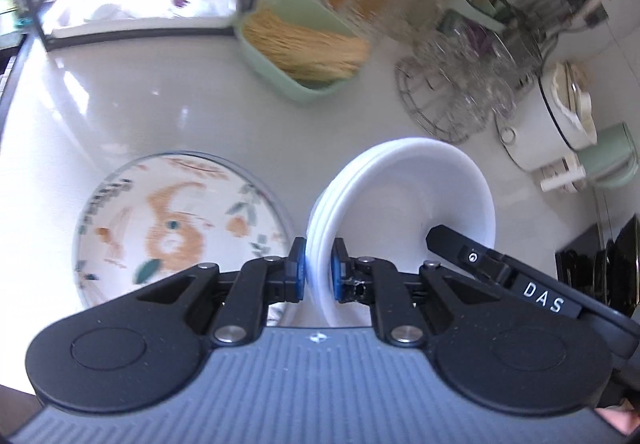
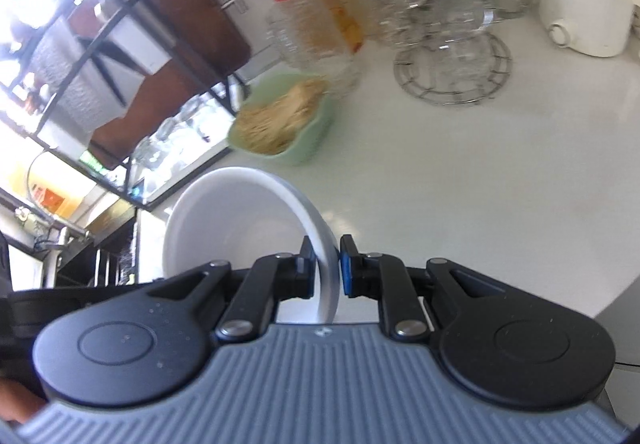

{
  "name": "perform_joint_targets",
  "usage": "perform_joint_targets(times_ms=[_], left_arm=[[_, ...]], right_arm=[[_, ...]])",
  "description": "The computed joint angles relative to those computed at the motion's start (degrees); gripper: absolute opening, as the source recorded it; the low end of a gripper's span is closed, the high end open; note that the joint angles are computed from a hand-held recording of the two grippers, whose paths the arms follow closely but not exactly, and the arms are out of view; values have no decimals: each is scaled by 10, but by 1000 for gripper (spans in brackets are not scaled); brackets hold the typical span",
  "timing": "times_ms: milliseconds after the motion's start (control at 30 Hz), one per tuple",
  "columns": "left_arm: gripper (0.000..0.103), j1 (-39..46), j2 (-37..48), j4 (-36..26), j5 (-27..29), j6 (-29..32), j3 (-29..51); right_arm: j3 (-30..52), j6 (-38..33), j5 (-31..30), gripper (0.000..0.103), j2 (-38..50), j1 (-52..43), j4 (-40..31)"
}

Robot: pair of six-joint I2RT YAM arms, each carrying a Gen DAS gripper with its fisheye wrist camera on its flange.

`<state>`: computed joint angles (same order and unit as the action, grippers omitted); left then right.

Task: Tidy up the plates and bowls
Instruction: 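Lift the bowl stack with both grippers and carry it over the plate stack, then lower the bowl stack onto the plates and open both grippers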

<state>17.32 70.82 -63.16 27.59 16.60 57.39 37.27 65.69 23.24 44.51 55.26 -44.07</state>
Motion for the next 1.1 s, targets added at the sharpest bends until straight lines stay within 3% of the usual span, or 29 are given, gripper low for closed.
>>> perform_joint_targets(times_ms=[233, 433, 733, 1100], left_arm=[[15, 150, 47, -17, 20, 119, 28], [15, 226, 113, -3, 11, 197, 34], [15, 234, 187, 59, -21, 211, 21], [17, 231, 210, 70, -26, 212, 16]], right_arm=[[31, -3, 20, 16, 134, 66, 103], [54, -41, 2, 16, 242, 74, 181], [83, -60, -22, 16, 341, 68, 209], [57, -51, -30, 17, 343, 58, 236]])
